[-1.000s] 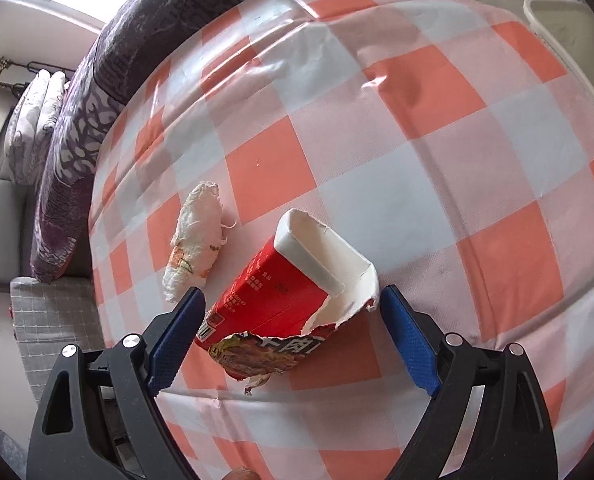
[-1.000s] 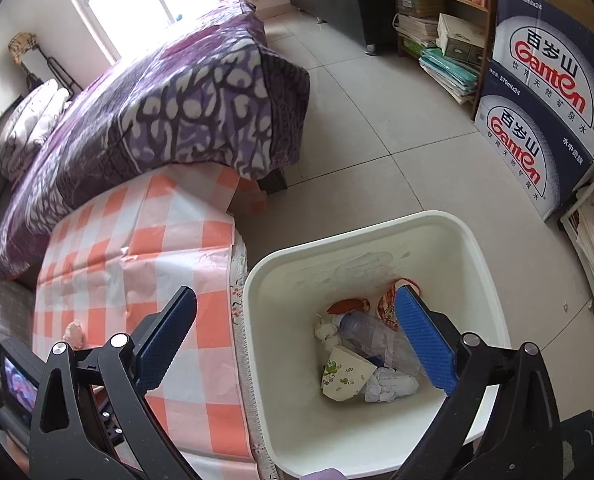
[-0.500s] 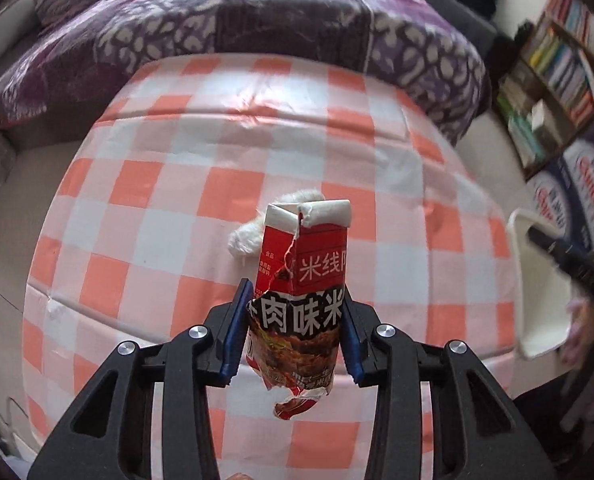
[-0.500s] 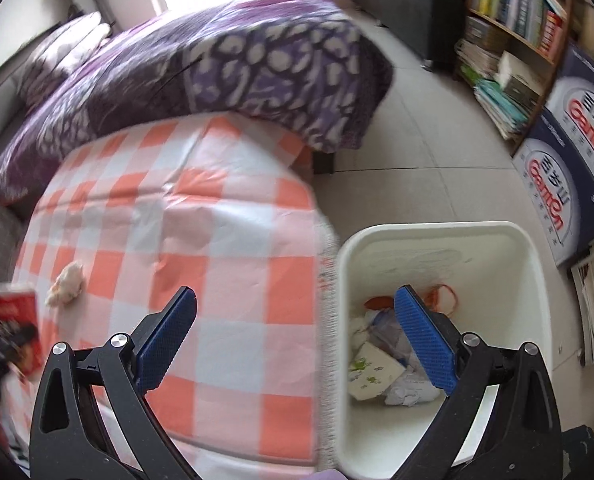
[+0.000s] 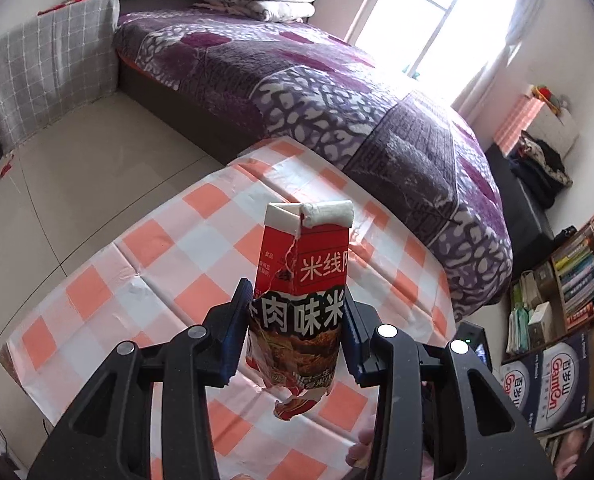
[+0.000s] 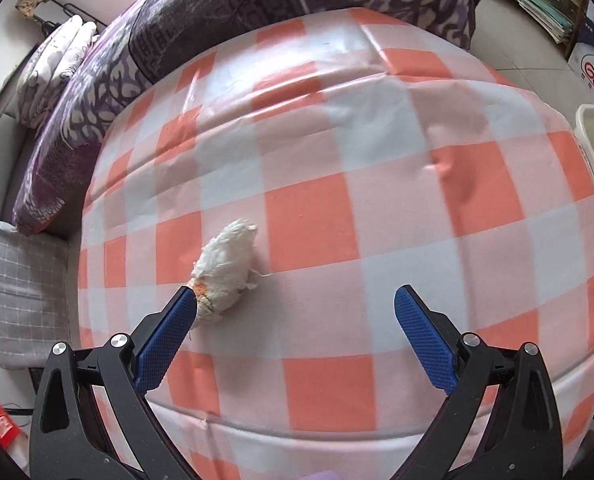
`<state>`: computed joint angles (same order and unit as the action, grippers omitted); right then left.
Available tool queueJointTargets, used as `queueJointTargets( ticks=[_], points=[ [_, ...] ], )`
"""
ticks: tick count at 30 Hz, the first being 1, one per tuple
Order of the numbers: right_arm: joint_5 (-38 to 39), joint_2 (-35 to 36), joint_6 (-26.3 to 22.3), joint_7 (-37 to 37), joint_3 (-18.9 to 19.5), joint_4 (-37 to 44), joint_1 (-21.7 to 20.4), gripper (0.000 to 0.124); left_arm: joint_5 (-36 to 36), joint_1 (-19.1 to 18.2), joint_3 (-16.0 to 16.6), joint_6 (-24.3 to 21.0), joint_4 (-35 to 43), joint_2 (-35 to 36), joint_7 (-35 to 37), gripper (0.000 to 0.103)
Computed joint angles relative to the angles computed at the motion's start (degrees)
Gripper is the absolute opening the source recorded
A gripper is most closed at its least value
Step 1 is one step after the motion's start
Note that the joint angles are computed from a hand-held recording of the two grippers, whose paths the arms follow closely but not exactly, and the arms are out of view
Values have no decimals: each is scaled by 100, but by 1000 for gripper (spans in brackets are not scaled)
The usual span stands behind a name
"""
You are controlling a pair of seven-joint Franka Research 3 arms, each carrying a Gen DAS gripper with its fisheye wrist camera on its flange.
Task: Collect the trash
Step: 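Grasp the white tissue wad with the right tool, then carry the noodle box and tissue wad to the bin and open both tools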
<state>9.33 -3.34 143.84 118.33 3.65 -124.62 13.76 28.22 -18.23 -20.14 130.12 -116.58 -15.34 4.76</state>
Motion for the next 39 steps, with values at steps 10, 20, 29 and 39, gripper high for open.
queueJointTargets(
  ticks=[10,20,29,39],
  points=[
    [-1161,416,675,-736,94,101,295,56,16,96,17,-75,-133,-159,-39,41],
    [465,-284,1139,-3678,-22,-560,239,31,481,55,-171,-306,109,106,-383,41],
    [1123,-930,1013,-4535,-342,-760,-83,31,1034,-276,-260,-770,734,767,-457,41],
    [1482,-1312,545,-4896,-704,-748,-639,31,1429,-834,-128,-1061,1517,1603,-454,41]
  ],
)
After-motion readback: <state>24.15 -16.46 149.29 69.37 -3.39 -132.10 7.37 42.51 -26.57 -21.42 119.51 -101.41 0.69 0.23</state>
